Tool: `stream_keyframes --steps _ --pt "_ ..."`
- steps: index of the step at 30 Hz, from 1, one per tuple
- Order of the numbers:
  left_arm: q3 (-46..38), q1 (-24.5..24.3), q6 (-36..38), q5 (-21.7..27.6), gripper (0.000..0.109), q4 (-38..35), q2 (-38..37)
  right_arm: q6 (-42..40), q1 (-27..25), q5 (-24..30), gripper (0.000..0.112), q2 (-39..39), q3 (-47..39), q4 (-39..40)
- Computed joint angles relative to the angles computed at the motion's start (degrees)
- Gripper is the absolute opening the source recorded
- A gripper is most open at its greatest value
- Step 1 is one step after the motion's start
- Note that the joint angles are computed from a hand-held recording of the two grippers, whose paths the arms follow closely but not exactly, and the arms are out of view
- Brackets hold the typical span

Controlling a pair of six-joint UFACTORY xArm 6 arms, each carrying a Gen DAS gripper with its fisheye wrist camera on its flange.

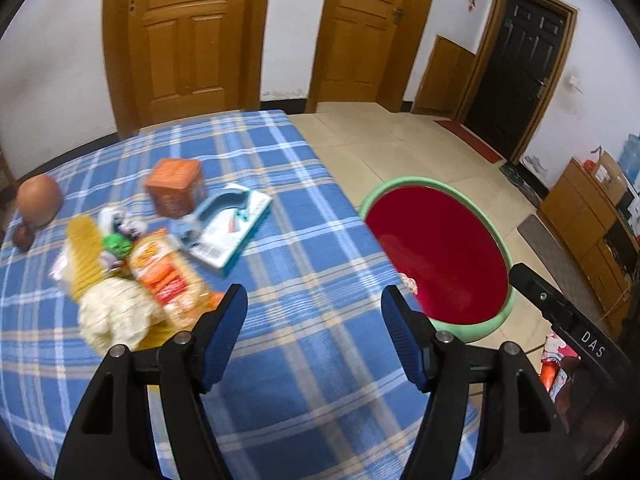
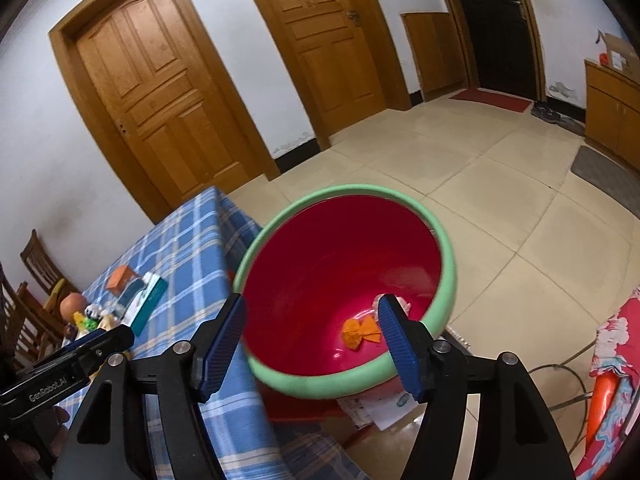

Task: Collect trash
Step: 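Open both tools to drop the peel and paper ball into the basin, then move the left tool back to the table and grasp the crumpled tissue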

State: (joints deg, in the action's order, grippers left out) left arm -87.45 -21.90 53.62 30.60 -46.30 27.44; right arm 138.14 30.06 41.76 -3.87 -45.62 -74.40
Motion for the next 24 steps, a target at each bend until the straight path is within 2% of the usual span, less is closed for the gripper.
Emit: stream_keyframes --steps 12,24 --pt "1.39 5.55 -1.51 -3.59 0.074 -0.88 -0.62 -5.24 2.39 -0.67 0.076 6.51 -8.21 1.42" --pt "-2.91 7.97 -10.93 -5.59 0.078 7.25 4.69 -7.92 2.48 -4.01 0.077 10.58 -12.27 1.90"
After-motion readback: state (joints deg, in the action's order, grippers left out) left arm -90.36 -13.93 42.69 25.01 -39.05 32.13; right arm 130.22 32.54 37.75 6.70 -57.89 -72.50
